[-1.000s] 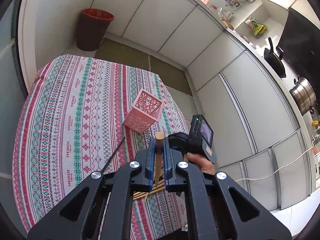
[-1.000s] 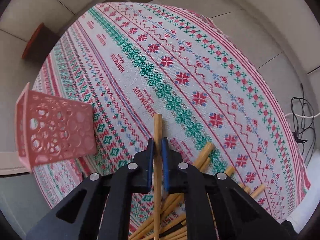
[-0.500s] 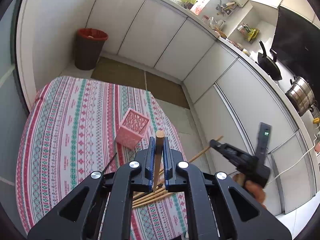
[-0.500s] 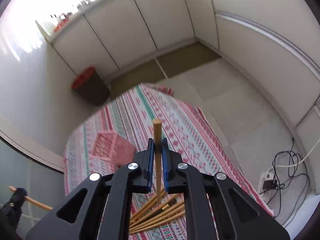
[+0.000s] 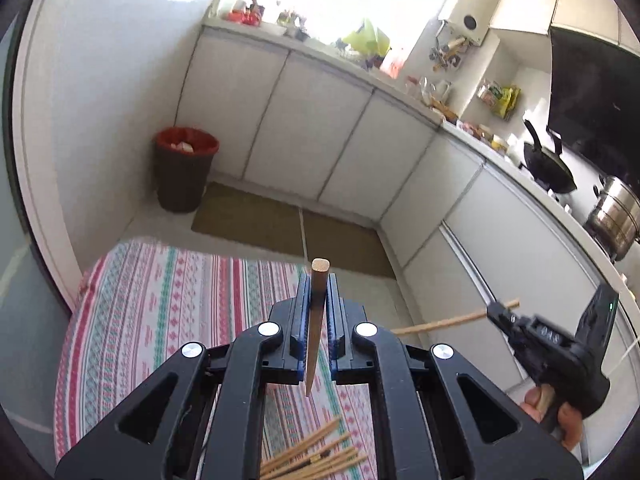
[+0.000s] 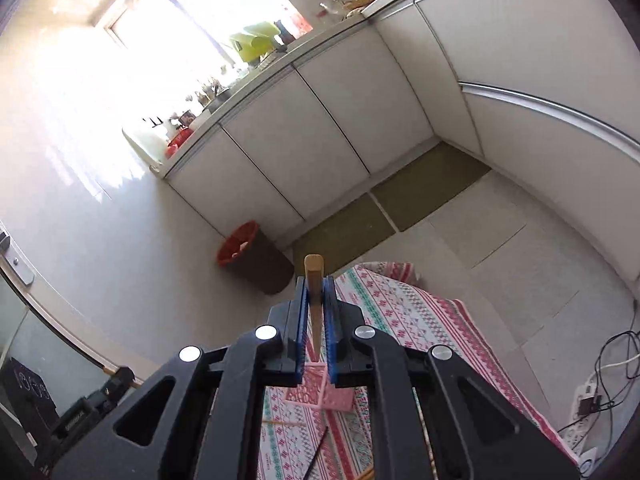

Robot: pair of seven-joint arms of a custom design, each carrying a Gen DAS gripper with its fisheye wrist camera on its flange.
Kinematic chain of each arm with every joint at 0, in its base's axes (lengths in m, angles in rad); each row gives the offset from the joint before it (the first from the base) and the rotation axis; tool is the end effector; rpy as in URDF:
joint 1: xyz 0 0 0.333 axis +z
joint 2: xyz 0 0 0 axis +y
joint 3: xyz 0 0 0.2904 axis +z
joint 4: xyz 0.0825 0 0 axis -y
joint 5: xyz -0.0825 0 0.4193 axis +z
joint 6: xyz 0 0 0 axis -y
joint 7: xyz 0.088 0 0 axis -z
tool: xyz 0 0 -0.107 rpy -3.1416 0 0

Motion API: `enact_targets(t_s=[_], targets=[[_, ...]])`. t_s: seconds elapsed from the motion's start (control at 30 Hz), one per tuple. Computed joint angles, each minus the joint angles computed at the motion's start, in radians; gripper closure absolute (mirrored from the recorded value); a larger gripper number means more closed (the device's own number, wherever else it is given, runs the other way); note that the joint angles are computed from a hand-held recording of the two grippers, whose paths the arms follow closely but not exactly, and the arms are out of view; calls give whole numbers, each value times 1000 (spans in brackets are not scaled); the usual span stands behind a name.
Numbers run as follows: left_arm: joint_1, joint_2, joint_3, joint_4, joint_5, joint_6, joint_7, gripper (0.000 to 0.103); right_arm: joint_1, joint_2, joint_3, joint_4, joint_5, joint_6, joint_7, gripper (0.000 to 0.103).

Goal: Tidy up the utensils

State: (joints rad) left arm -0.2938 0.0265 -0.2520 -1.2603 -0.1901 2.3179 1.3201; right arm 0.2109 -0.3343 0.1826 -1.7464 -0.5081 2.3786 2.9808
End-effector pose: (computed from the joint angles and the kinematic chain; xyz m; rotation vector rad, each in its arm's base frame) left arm 0.5179 -0.3147 0.8391 -1.5818 2.0177 -1.4528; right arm 0.4774 0.2168 0.7918 -0.7820 1.9448 -0.5201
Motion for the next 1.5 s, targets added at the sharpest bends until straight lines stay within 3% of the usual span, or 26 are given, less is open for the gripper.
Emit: enact_targets(t_s=[0.13,0.3,0.37,0.43,0.73,1.0,1.1,1.13,1.33,1.5], targets=[[-8,27,1,-2,88,79,-56,96,1,42,-7,27,2,17,-12,95],[-35,122,3,61,163,61,-88,96,18,102,-22,71,30,10,-50,95],[-38,147,5,72,145,38,-79,90,28,130,-25,95,36,4,-67,95],[-38,152,8,66,134,38,-65,71,39,148,-26,109,33,-1,-74,95],[-5,63,25,-21,114,113,-100,63,81,223,-32,183,3,-36,-94,95],[16,61,28,-10,122,68,-107,54,127,335,-50,285,29,-91,-160,94],[19,64,29,0,132,41,-101,51,143,371,-63,321,67,-118,-207,75],[19,62,29,0,139,34,-103,46,147,366,-68,311,65,-108,-196,62],[11,72,25,16,183,-32,-107,28,154,305,-66,255,-17,-143,-138,45],[-11,67,19,5,238,-85,-112,7,160,277,-37,251,-126,-268,-117,26]])
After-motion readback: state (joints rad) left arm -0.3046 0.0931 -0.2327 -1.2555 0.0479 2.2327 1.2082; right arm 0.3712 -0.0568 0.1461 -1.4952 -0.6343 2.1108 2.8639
